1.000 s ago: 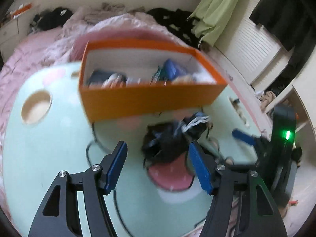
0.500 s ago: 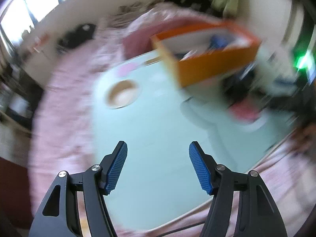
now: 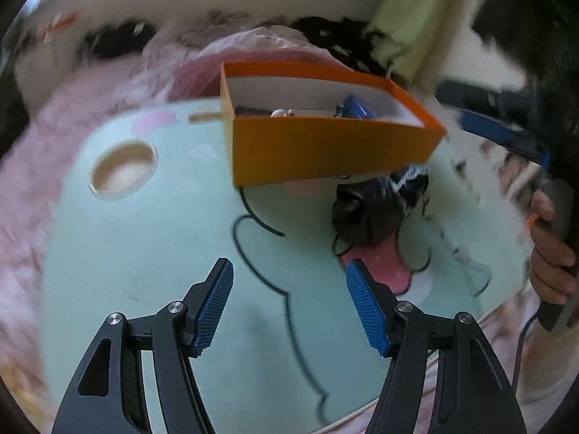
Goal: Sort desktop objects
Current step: 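Lower the right gripper into the box and grasp the small figurine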
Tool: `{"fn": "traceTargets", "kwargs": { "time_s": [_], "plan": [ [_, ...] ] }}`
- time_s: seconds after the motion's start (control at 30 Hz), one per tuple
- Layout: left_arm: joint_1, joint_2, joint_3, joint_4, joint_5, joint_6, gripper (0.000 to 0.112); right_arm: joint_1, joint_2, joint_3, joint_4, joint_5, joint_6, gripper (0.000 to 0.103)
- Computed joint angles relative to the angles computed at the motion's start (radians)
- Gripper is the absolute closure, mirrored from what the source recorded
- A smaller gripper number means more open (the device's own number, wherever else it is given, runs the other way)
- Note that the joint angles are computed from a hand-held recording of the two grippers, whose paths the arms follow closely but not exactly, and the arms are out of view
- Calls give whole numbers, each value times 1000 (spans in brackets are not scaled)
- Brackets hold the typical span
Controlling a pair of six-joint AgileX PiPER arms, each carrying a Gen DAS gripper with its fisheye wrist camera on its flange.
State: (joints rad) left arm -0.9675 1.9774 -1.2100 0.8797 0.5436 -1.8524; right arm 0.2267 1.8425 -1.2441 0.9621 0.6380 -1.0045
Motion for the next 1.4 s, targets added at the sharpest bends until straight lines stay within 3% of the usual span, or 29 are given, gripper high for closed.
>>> {"fn": "traceTargets", "kwargs": {
  "time_s": [0.03,0.1,0.2,0.3,0.4,0.43,0.5,0.63,0.73,0.83,0.93,1.0,1.03,1.1,1.23,1.4],
  "plan": [
    [-3,14,5,25,-27,-59,47,24,57,-100,-50,89,78,28],
    [-53,59,-23,122,29,-191,43,72,184,-300,-142,228,213,42],
    [-101,106,-83,141,116,-218,34,172,364,-587,-376,322,476,58],
    [-96,139,-137,80,149,-116,31,205,500,-773,-449,413,589,63],
    [-99,135,-135,87,146,-130,30,220,632,-953,-515,485,673,65],
    [-103,136,-135,88,151,-141,30,214,639,-961,-514,504,672,67],
    [-109,128,-120,105,149,-174,30,186,652,-955,-489,507,660,79],
    [-121,120,-110,121,152,-208,30,108,550,-770,-352,437,551,80],
    [-125,122,-119,107,163,-190,30,38,457,-636,-213,396,425,102],
    [-125,128,-129,95,167,-173,29,-29,319,-475,-88,350,264,102],
    [-115,135,-143,76,172,-135,27,-50,217,-376,-64,283,198,102],
    [-114,141,-156,64,181,-114,26,-30,199,-368,-117,235,236,91],
    [-115,144,-163,58,186,-107,25,-20,215,-387,-148,246,257,84],
    [-107,153,-179,46,189,-82,25,8,295,-489,-210,326,330,59],
    [-96,146,-158,65,171,-99,25,67,507,-749,-280,521,503,59],
    [-96,142,-148,77,166,-114,25,147,604,-862,-391,455,622,59]
  ]
}}
